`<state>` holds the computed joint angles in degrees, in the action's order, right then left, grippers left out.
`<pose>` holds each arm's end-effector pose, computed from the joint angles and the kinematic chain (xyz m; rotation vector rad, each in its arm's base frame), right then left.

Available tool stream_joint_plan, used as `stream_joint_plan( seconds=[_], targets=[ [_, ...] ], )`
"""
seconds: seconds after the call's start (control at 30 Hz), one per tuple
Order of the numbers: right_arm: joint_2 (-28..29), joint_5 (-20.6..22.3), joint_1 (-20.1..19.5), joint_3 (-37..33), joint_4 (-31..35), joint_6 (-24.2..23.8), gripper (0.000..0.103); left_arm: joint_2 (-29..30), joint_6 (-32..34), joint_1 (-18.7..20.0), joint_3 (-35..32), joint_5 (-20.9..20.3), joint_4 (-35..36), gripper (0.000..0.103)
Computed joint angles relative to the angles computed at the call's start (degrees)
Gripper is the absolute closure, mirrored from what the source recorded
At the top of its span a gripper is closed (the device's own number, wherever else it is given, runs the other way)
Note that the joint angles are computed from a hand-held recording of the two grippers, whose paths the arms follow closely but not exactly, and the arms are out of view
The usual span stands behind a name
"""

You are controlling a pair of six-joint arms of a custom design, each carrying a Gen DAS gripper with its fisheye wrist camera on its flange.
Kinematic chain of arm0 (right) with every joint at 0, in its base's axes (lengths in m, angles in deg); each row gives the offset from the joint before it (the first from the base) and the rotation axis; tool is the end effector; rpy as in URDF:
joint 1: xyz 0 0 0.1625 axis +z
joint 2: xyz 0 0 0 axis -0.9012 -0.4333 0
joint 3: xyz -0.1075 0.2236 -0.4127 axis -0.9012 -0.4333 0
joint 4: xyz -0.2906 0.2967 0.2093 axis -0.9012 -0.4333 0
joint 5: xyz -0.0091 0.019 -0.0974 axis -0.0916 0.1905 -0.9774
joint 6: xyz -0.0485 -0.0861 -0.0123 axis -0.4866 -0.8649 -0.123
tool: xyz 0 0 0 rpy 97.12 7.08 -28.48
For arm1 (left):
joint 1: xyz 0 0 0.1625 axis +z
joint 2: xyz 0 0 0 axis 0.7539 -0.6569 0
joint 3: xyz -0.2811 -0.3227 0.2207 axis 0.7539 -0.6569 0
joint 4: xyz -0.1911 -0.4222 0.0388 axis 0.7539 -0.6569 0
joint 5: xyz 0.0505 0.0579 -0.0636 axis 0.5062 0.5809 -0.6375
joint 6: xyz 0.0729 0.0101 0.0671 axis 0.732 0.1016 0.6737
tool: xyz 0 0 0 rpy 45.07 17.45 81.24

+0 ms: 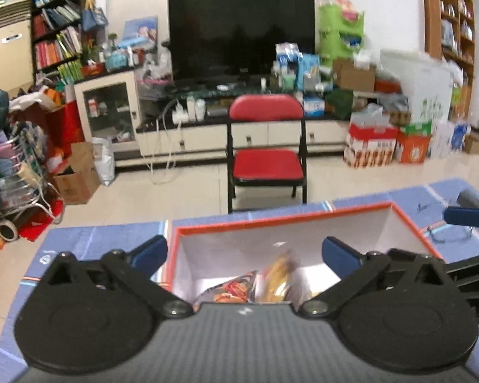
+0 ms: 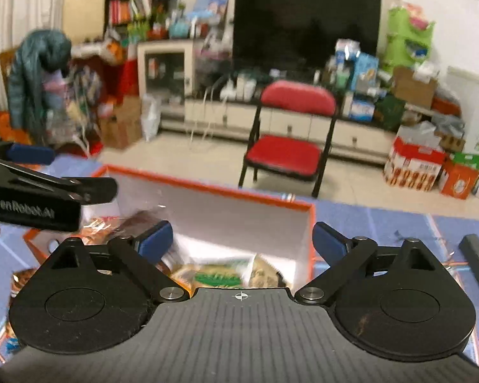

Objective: Organize snacks
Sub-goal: 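Lift both packets over the orange box and open both grippers, then lower the left gripper onto a round cookie packet while the right reaches a wafer stick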

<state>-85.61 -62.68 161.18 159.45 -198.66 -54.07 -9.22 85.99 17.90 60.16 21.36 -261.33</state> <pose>0.2234 -0.8605 0.0645 1.1639 -2.2603 0.9545 -0.1179 -0.8096 0.2007 0.3171 1.9615 -1.2521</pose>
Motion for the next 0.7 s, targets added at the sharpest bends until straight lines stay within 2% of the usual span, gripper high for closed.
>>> stream_joint_plan(
  seconds=[0.13,0.3,0.4,0.47,0.5,0.53,0.63,0.7],
  targets=[
    [-5.8,4.09,-1.09,9.42,-6.64,1.75,0.019,-4.81,1.08,-1.94,8.52,-0.43,-6.92,0.001],
    [-12.37,6.95,-3.68,23.51,-13.74,3.99,0.02,-9.24,0.62,-3.07,20.59,6.14,-16.44,0.001],
    [-14.04,7.32,-4.95,29.47,-17.27,3.39,0.02,-11.16,-2.76,-2.99,27.19,7.3,-16.91,0.0],
    [-14.22,6.73,-5.51,31.28,-17.24,3.46,0.02,-12.91,-4.18,-2.36,31.74,3.4,-14.83,0.001],
    [-14.26,6.56,-5.75,31.86,-16.45,3.63,0.02,-13.56,-2.24,-1.97,33.32,0.61,-14.38,0.001],
    [-14.15,6.24,-5.84,31.98,-15.25,3.39,0.02,-14.19,2.1,-1.54,34.88,-3.34,-13.94,0.0],
    [-13.61,5.6,-5.9,32.22,-14.11,0.92,0.02,-14.25,18.17,-0.43,36.92,-10.55,-13.6,0.0],
    [-13.5,5.74,-5.86,32.32,-13.76,0.85,0.021,-15.53,23.18,0.84,37.6,-14.8,-7.68,0.0]
  ],
)
